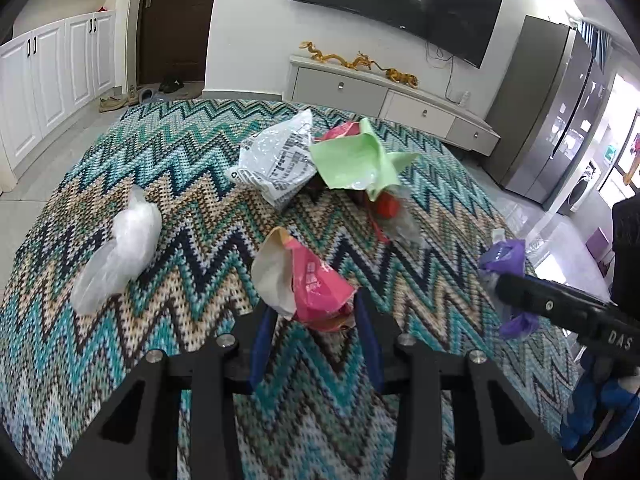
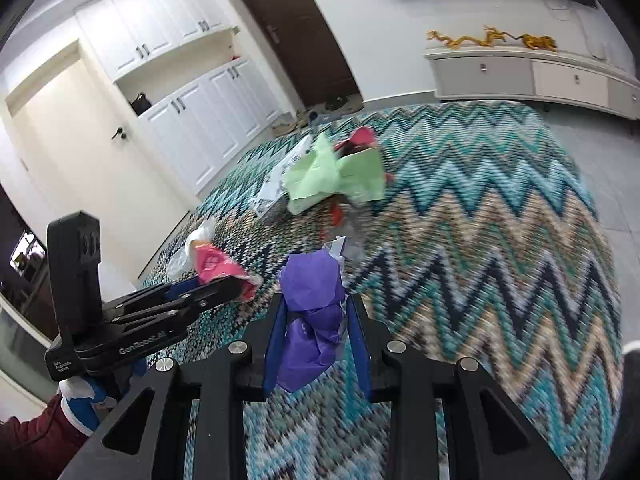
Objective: Collect trash
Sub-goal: 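Carry both items to the bin and open both tools to drop them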
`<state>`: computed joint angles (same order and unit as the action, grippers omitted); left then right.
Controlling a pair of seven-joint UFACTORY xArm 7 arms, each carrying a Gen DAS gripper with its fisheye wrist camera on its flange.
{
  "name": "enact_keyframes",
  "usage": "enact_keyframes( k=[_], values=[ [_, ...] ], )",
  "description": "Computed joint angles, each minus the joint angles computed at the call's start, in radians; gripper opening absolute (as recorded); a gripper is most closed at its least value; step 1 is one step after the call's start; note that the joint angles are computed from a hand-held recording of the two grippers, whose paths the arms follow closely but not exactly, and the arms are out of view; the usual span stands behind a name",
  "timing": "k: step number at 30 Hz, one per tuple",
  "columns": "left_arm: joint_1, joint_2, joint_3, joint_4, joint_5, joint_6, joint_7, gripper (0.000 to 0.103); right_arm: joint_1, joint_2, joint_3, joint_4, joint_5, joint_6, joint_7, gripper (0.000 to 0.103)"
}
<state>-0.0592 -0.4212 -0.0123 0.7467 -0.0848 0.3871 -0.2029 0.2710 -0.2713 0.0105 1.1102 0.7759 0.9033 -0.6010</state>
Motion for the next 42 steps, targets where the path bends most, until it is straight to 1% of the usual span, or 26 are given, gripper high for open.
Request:
enact_keyframes(
  k=[6, 12, 18, 23, 27, 30, 32, 37, 39, 41, 42],
  values=[
    [-0.012, -0.055, -0.024, -0.002, 0.009, 0.019, -0.020, 0.037, -0.032, -0.081, -0.046, -0.058, 0.010, -0.007, 0.014, 0.029],
    [-0.059, -0.048, -0.050, 0.049, 0.008, 0.027, -0.026, 0.037, -0.075, -0.149, -0.094, -0.105, -0.017, -0.043, 0.042, 0.029],
    [-0.127, 0.048, -0.080, 0.163, -0.005, 0.029, -0.011, 0.036, -0.144, -0.197, -0.150, -0.143, -0.097, -0.094, 0.078, 0.029],
    [-0.194, 0.191, -0.120, 0.313, -0.011, 0.039, 0.018, 0.036, -0.219, -0.200, -0.198, -0.163, -0.177, -0.131, 0.115, 0.029],
    [-0.245, 0.353, -0.161, 0.481, 0.009, 0.068, 0.034, 0.036, -0.281, -0.172, -0.219, -0.174, -0.243, -0.171, 0.143, 0.029],
    [-0.293, 0.506, -0.189, 0.642, 0.053, 0.111, 0.028, 0.036, -0.319, -0.134, -0.246, -0.169, -0.265, -0.183, 0.150, 0.029],
    [-0.327, 0.592, -0.193, 0.737, 0.074, 0.143, 0.015, 0.036, -0.351, -0.104, -0.254, -0.162, -0.290, -0.189, 0.159, 0.029],
    [-0.418, 0.830, -0.186, 1.039, 0.100, 0.258, 0.001, 0.037, -0.402, -0.021, -0.268, -0.123, -0.292, -0.183, 0.146, 0.029],
    [-0.448, 0.915, -0.181, 1.156, 0.096, 0.305, 0.001, 0.037, -0.423, 0.003, -0.268, -0.108, -0.284, -0.174, 0.136, 0.031],
    [-0.472, 0.997, -0.177, 1.269, 0.081, 0.349, -0.004, 0.037, -0.447, 0.032, -0.260, -0.090, -0.298, -0.171, 0.142, 0.031],
    [-0.478, 1.039, -0.181, 1.330, 0.065, 0.378, 0.001, 0.038, -0.458, 0.036, -0.253, -0.086, -0.305, -0.166, 0.148, 0.034]
  ],
)
